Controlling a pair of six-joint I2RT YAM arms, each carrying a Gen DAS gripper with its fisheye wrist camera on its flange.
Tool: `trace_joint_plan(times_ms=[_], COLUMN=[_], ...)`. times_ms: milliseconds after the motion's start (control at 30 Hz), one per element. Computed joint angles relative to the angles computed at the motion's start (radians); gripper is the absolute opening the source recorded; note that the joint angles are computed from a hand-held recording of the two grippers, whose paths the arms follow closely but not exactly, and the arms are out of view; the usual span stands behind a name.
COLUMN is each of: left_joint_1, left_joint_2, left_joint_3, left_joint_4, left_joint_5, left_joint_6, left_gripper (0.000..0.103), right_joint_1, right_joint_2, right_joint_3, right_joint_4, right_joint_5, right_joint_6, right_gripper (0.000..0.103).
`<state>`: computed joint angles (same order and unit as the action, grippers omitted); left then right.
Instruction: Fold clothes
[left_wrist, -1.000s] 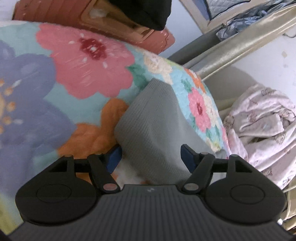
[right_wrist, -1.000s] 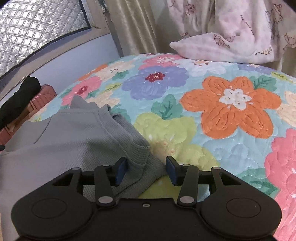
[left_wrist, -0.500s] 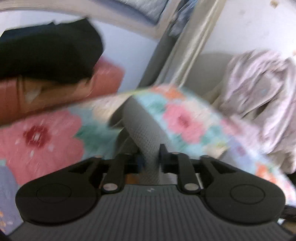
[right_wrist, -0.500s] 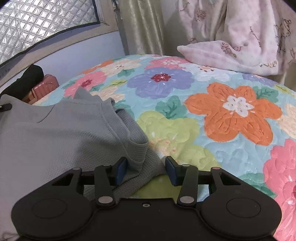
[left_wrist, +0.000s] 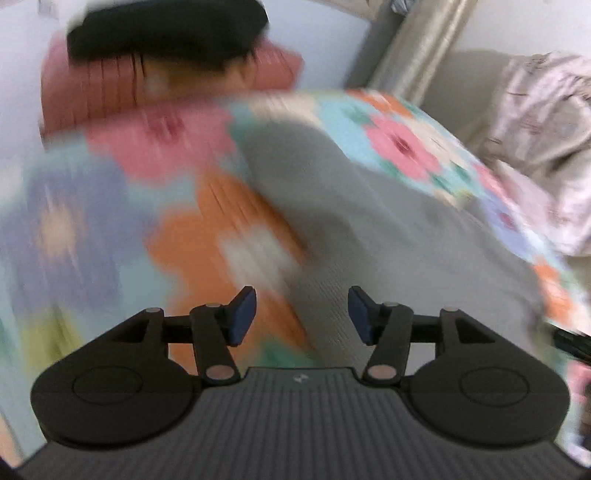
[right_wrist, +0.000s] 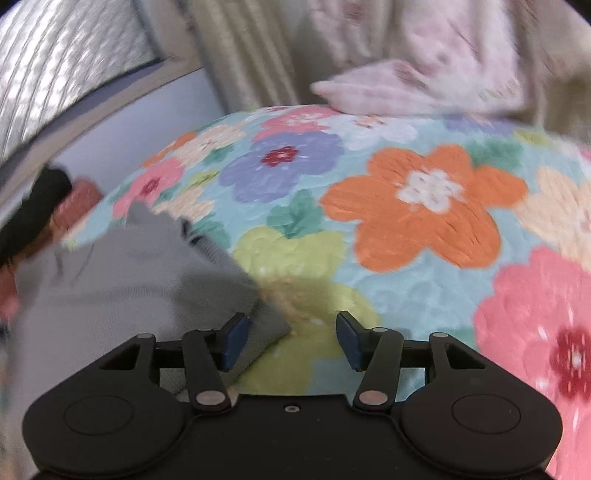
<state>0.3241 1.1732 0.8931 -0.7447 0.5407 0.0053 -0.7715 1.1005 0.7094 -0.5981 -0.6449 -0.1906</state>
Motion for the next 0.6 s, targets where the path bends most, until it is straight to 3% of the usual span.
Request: trace_joint_plan(times_ms=[100, 200, 267, 433, 533, 600], left_joint_1=[-0.006, -0.064, -0.104, -0.179, -0.144, -0.156], left_joint_2=[-0.091, -0.157, -0.177, -0.346, -0.426, -0.464], left_joint_3=[-0.044, -0.103, -0.161, -0.318, -0.34, -0.367], left_joint_4=[-0.162, -0.228, -0.214, -0.109, -0.196, -0.185], left_joint_5=[0.108, 0.151, 0.181, 0.173, 0.228, 0.224], left_joint_6=[0.018, 0.0, -0.041, -0.296, -0.368, -0.441], left_gripper=[0.056, 0.059, 0.06, 0.061, 0.063, 0.064], right_joint_1=[-0.095, -0.152, -0.138, -0.084, -0.082, -0.089], right_joint_2=[0.128, 0.254, 0.268, 0.196, 0.21, 0.236], right_joint_3=[0.059, 0.099, 0.104, 0.068, 0.072, 0.085], right_joint_4=[-0.129, -0.249, -0.275, -0.237, -0.245, -0.255], right_joint_5=[-0.195, -0.338, -0.328, -0.268, -0.276, -0.289], right_joint_6=[-0.018, -0.05, -0.07, -0.043, -0.054, -0.068], right_gripper=[0.06, 0.061, 0.061, 0.062, 0.062, 0.062])
